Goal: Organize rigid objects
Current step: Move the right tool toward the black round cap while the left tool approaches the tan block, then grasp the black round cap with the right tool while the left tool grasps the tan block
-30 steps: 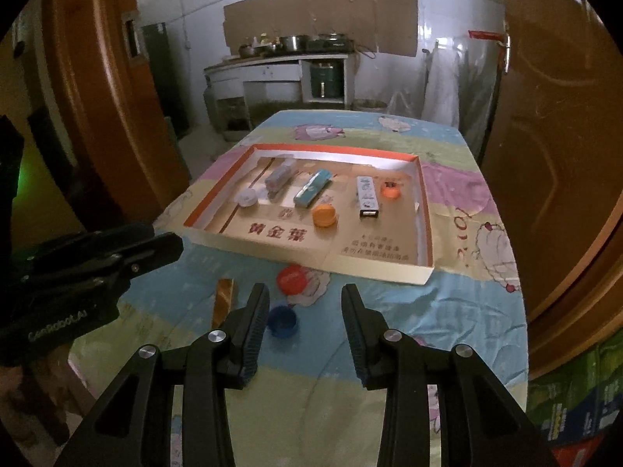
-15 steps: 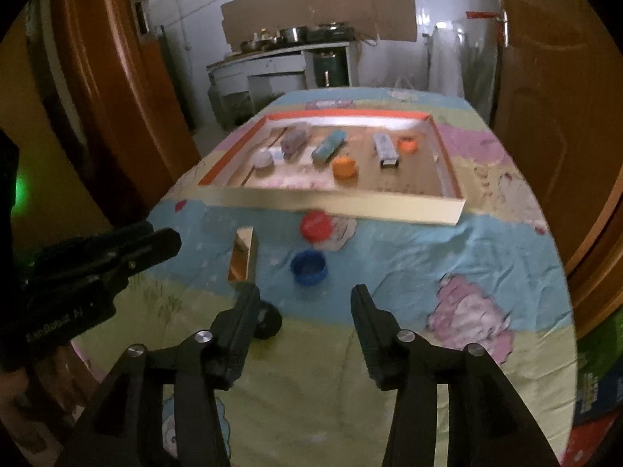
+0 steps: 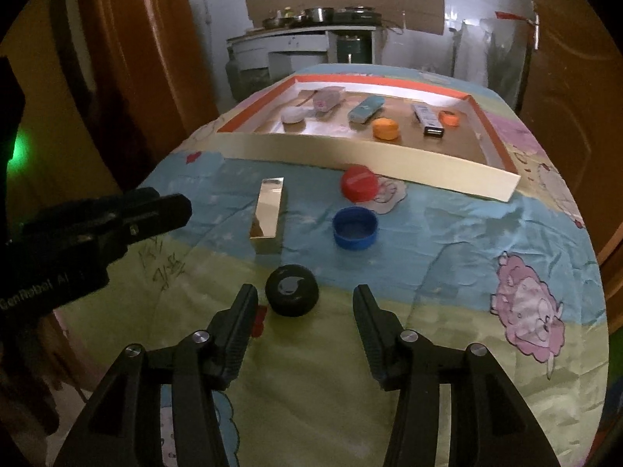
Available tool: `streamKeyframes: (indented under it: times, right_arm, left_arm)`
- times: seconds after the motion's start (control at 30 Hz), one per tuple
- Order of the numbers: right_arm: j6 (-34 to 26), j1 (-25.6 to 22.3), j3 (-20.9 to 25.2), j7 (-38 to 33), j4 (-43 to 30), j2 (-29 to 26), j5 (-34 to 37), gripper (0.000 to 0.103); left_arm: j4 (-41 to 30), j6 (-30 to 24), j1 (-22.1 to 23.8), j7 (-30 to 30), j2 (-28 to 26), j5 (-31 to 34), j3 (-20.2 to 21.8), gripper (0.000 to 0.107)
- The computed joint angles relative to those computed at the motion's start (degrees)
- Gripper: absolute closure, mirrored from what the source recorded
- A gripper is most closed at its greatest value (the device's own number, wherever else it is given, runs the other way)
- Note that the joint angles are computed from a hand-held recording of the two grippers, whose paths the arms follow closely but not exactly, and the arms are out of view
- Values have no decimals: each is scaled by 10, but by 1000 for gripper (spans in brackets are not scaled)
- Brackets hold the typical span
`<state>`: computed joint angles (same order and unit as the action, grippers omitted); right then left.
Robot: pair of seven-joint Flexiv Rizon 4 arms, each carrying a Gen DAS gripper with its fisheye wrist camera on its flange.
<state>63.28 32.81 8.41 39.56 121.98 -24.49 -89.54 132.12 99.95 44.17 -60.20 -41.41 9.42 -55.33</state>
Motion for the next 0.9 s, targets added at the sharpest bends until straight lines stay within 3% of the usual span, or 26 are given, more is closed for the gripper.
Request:
streamKeyframes:
  times: [0.23, 0.3, 0.5, 0.67, 0.9]
  right_arm:
    - [-26, 19, -4, -46, -18, -17, 29, 51]
    - [-47, 28, -3, -64, -19, -17, 52, 74]
    - [-33, 25, -10, -37, -6, -6, 27, 73]
    - [-66, 29, 4, -7, 18, 15, 25, 73]
    - [-63, 11, 16, 49, 52, 39, -8, 73]
  left_arm:
    - [-6, -10, -1, 4, -6, -4, -2, 63]
    - [-9, -15, -6, 4, -6, -9, -3, 63]
    - [-26, -32, -46, 3, -4, -29, 0, 63]
    - [-54, -32, -141, -17, 16, -65, 66, 63]
    - [-81, -27, -254, -42, 34, -98, 179, 63]
